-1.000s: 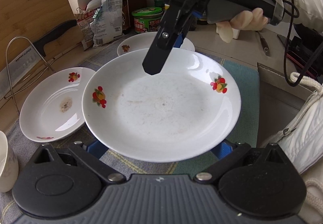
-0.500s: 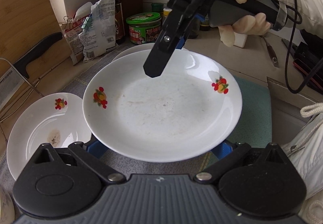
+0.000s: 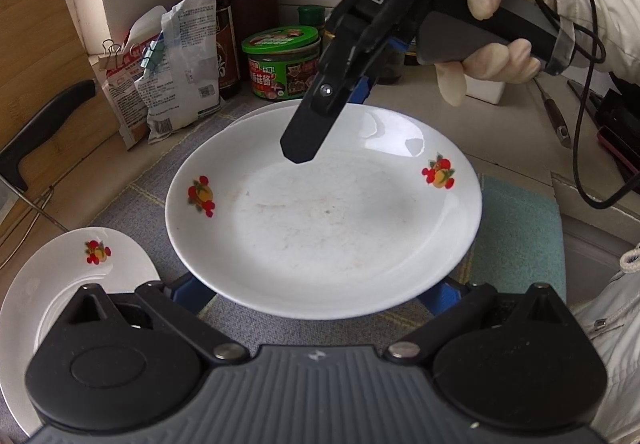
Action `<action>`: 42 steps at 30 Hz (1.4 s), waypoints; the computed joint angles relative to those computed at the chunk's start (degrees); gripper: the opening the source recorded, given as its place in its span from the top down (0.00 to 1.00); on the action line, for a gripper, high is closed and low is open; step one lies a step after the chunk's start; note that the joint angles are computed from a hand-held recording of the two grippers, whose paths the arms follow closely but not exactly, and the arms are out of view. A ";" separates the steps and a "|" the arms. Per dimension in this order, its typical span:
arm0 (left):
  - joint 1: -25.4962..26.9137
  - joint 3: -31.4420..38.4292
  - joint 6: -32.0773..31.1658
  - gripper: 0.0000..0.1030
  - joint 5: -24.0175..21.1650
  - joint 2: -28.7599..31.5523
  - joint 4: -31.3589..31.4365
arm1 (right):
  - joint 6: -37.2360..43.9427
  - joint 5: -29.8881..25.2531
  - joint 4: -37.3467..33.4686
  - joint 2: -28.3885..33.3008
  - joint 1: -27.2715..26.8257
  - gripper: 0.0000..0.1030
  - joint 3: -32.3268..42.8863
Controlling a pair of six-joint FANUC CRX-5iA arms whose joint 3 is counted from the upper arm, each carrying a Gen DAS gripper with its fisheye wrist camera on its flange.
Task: Organize plates and bowls
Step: 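Lower the large plate with the right tool onto the placed floral plate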
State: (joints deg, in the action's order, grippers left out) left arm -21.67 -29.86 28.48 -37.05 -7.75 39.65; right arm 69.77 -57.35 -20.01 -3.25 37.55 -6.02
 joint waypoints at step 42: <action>-2.28 6.80 3.02 0.02 1.52 7.05 -5.63 | 0.66 2.66 -1.54 0.28 -5.28 0.00 -2.89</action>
State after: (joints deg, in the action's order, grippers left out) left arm -23.95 -23.06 31.51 -35.53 -0.69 34.03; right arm 70.43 -54.69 -21.55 -2.97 32.27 -8.91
